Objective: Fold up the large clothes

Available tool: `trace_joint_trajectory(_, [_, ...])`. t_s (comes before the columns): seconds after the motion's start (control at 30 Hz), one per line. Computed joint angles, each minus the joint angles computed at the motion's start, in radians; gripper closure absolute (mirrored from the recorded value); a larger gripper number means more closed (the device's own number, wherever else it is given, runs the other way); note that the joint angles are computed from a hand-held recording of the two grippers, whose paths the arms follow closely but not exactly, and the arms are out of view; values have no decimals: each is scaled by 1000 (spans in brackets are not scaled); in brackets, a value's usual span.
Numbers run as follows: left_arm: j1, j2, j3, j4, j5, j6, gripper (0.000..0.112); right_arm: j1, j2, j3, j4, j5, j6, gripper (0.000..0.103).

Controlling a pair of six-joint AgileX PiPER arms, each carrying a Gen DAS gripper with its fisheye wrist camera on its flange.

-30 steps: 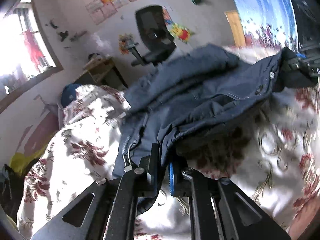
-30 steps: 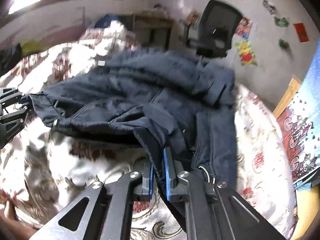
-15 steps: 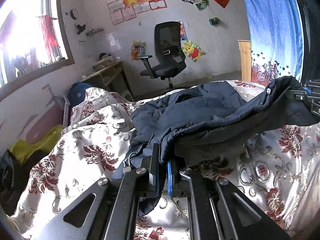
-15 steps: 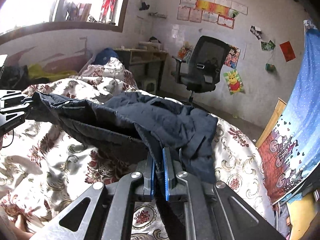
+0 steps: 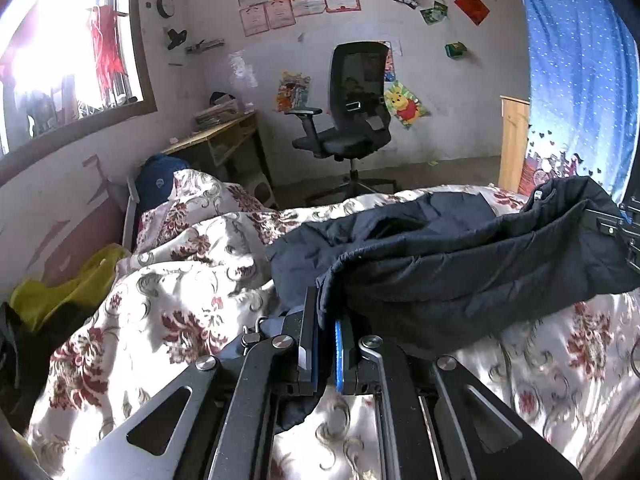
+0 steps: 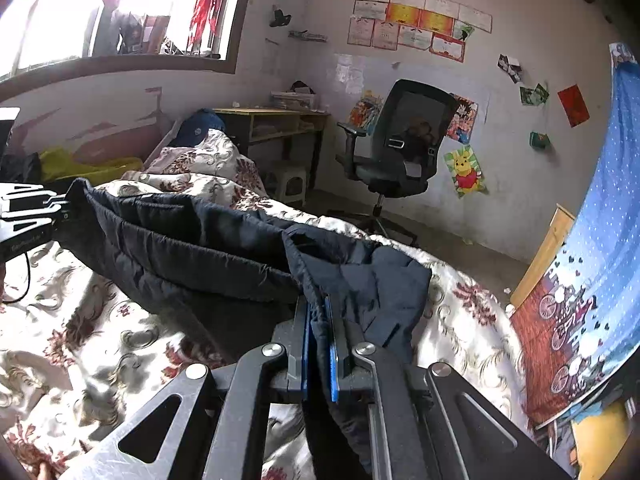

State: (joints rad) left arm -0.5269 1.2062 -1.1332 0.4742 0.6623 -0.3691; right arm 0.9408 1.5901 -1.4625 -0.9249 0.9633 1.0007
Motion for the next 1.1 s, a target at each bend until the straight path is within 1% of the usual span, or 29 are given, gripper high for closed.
trace_joint_trajectory(0.17, [12,130,-126,17,10,-14,107,-119,52,-66,72,-83,-61,96])
trace_joint_trajectory(0.3, [39,226,-223,3,9,12,107,-204,101,-117,119,-143,-100,96])
trace_joint_trajectory(0.5, [91,410,-424,-66,21,98,107,-286,188,-207,152,-194,-184,96])
trace_joint_trajectory(0.63, [111,542,-520,-45,-38,86,107,-335,268,-293,169,-212,-251,96])
trace_joint_trajectory(0.7, [127,602,-550,-40,-86,83,107,-363,320,-348,196,-220,-291,96])
trace_joint_trajectory(0.77, [144,659,-611,-75,-94,101,107,-393,378,-414,227,-227,-342,96])
trace_joint_trajectory(0.87, [166,764,-721,-125,-87,147,107,-435,457,-502,278,-241,-415,96])
trace_joint_trajectory(0.97, [185,866,-845,-175,-56,194,107,-471,551,-615,326,-240,-490,96])
trace_joint_trajectory(1.03, [195,915,-910,-201,-36,218,107,-492,622,-711,371,-222,-548,96])
trace_joint_trajectory(1.1, [203,983,-1006,-228,0,242,107,-511,708,-837,420,-184,-612,96])
